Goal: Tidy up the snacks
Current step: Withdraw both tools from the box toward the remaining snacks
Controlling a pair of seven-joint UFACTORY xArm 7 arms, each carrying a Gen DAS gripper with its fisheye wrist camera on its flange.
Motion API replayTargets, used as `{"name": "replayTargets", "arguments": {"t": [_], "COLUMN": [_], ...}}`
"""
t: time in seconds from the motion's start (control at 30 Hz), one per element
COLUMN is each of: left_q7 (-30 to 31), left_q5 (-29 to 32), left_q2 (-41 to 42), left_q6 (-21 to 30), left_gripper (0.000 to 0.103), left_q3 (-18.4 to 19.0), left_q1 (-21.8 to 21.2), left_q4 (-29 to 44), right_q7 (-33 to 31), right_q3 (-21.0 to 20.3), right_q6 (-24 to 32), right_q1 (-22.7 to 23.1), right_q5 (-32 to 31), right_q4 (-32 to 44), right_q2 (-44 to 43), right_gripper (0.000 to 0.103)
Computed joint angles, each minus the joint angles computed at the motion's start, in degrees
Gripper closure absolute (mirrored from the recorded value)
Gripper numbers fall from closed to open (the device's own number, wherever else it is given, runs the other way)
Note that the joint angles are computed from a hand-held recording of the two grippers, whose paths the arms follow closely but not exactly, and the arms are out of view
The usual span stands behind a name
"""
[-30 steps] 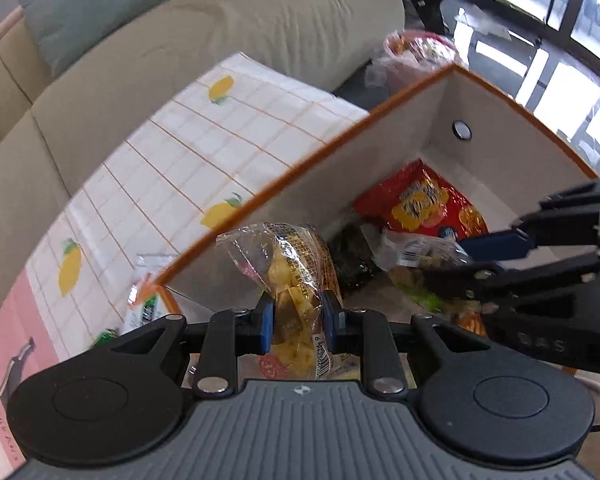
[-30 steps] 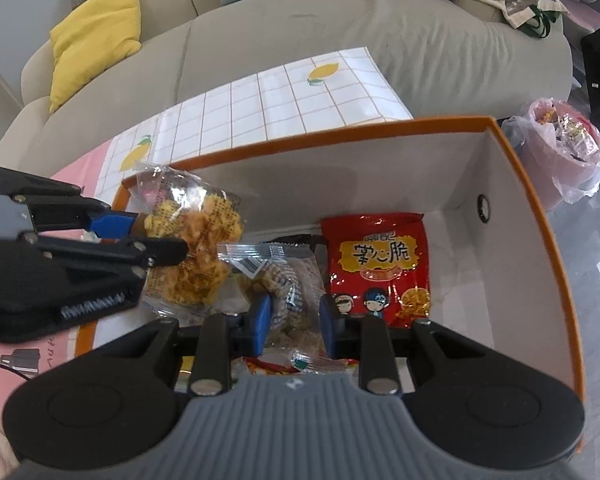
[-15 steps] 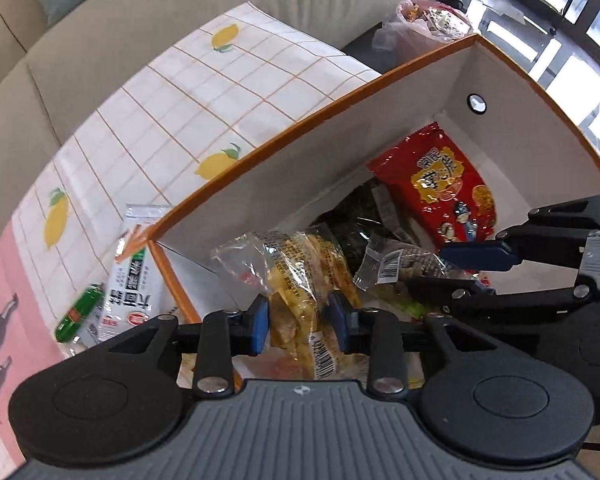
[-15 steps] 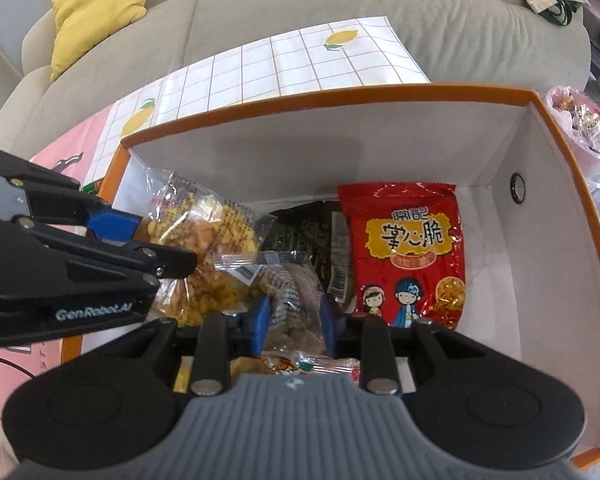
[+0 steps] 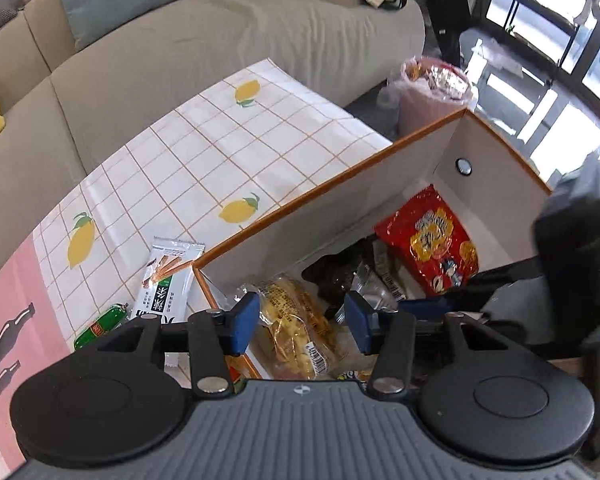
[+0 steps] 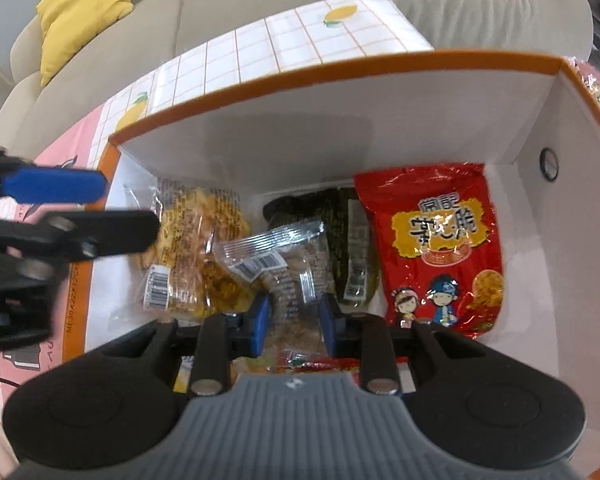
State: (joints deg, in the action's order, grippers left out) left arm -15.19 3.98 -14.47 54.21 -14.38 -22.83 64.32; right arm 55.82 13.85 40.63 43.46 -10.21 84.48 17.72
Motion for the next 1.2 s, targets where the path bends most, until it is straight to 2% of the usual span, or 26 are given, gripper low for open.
{"name": "replayTargets", "arguments": {"t": [0.1, 0.2, 0.3, 0.37, 0.47, 0.67, 0.8, 1.0, 1.2], "left_q7": [-0.11, -0.31, -0.68, -0.74, -0.26, -1.25, -3.03, -5.27, -3.04], "left_q5": [-0.21, -0.38, -1.18, -1.92, -3.96, -6.48, -8.8, -9.18, -8.83], "left_q2": [-0.44, -1.51, -3.24, -4.97, -7.77, -14.51, -20.25, -30.53, -38.6], "left_q6": [0.26, 0.59, 0.83, 0.88, 0.21, -0.42, -1.55, -2.72, -2.18], "left_gripper": [0.045, 0.045, 0.045, 0.045, 0.045, 0.045, 0.045, 0.045, 0.045], "left_q3": [-0.03, -0.03, 0.22, 0.48, 1.05, 1.34, 1.93, 2.67, 5.02], "left_q1": [-0.11, -0.13, -0.01, 0.11, 0.02, 0.62, 1.15, 3.11, 4.42], "left_q4": [-0.16, -1.0, -2.09, -3.18, -4.96, -8.82, -12.15, -18.22, -23.91], "right_q7": [-0.33, 1.07, 2.38, 3.34, 5.57, 11.31, 15.85, 25.42, 33.3], "right_q3": [0.13, -0.12, -0.32, -0.25, -0.3, -0.14, 0.2, 0.75, 1.6], "right_q6": [1.3, 2.45, 3.34, 3.79, 5.73, 8.78, 9.61, 10.11, 8.32], "right_q1": [0.16, 0.31, 0.67, 0.95, 1.9, 4.17, 5.64, 9.36, 13.19], "right_q5": [0.37, 1.02, 0.27, -0.3, -2.6, -9.05, -13.57, -24.23, -35.82], "right_q4": [0.99, 1.72, 1.65, 1.54, 2.14, 3.79, 4.19, 5.48, 7.61], "right_q2": [0.72, 1.09, 0.21, -0.54, -1.58, -3.01, -4.4, -5.46, -4.4], "right_gripper": [0.075, 0.068, 0.064, 0.055, 0.046, 0.035, 0.033, 0.033, 0.033]}}
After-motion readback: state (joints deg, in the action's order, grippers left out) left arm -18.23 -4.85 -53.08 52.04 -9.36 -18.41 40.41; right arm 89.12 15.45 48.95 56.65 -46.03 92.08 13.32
